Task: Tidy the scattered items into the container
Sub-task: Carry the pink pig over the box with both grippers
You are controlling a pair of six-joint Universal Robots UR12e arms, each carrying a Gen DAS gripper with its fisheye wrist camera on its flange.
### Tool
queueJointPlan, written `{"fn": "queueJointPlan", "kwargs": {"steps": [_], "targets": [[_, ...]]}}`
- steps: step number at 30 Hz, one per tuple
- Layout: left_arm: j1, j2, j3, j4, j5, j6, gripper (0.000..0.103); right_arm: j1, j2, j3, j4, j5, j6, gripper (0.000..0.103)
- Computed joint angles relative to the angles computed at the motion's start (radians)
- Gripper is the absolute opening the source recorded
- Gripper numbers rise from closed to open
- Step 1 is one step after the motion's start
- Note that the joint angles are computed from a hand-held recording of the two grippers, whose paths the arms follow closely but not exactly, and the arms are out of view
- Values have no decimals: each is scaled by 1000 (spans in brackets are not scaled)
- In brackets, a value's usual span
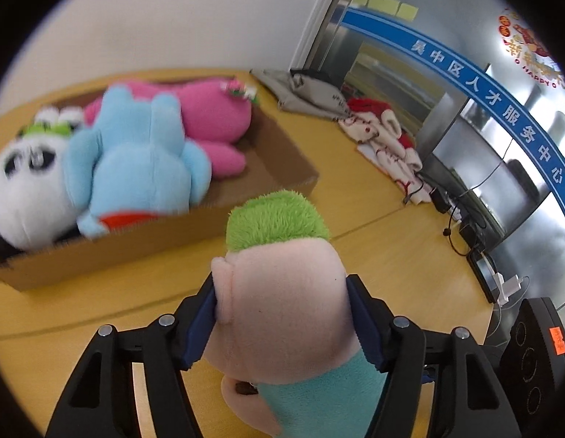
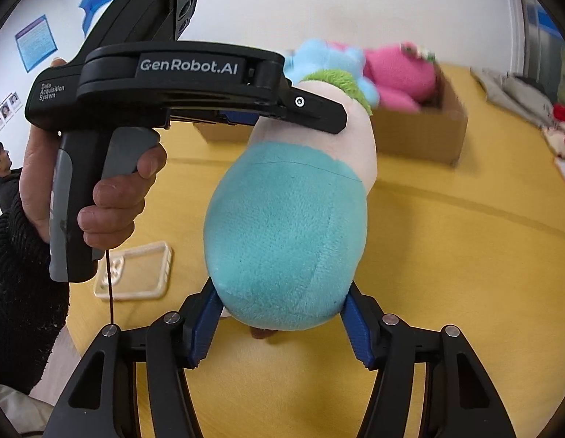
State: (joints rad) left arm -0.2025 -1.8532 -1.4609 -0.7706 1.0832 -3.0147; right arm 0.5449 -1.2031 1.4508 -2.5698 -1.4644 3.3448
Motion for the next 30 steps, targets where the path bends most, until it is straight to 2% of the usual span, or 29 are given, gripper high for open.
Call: {"fn": "queueJointPlan", "kwargs": {"steps": [5,10,17,20,24,30], "targets": [[-15,-9,95,42,28,0,66,-10,7,-71,-31,-39,-56,65],[-25,-37,194,108,63,-10,66,-22,30,-179,-17,-83,-142,65],[-28,-144,405,25,92,-16,66,-70,77,-323,60,-17,-174,65],[-33,-195,491,-4,107,-10,65,-78,109,-393,110,-23,-191,65],[-44,-266,596,-44,133,3,65,-95,138,-440,140,-9,-192,65],[-54,-387,730,-156,177,22,65,-132,221,-520,202,34,-183,65]]}}
